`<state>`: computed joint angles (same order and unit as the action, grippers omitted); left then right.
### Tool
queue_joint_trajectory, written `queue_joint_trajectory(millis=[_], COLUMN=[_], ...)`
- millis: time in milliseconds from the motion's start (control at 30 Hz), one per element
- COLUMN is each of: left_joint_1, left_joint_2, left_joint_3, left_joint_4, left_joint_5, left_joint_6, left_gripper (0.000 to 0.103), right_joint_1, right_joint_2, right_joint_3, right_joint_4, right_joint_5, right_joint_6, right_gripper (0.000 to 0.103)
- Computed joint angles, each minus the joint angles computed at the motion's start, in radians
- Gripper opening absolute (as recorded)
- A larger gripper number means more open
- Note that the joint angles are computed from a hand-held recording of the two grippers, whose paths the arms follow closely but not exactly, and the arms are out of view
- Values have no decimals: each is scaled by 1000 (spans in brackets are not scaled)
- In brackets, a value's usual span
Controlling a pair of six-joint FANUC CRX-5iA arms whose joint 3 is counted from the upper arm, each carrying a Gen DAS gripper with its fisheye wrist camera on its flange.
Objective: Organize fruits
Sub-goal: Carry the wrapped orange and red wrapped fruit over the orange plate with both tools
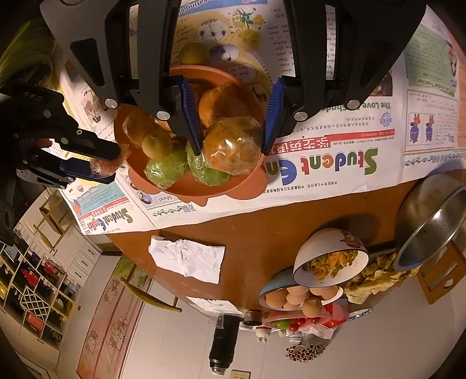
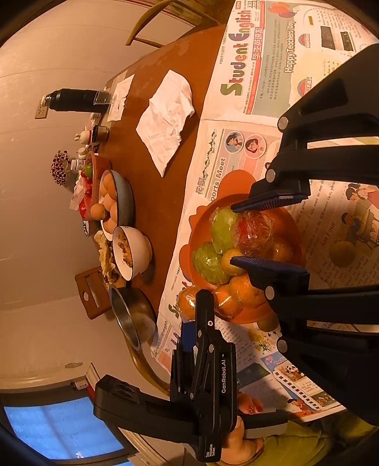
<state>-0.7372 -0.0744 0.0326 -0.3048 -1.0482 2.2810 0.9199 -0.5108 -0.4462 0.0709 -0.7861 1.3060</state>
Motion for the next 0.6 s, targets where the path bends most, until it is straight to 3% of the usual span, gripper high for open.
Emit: queue_joint_trajectory(millis=[600], left_joint_1=[13], left_joint_2=[13], left_joint_3=[0], left_joint_4=[9], left_joint_5=[9], left_joint_6=[-11], left_gripper=[32], right_joint_1=[-8], right_joint_2=[27], right_joint_3=[4], right_joint_4=[4], right_joint_5=[6], right_joint_6=[-4], right_gripper=[29])
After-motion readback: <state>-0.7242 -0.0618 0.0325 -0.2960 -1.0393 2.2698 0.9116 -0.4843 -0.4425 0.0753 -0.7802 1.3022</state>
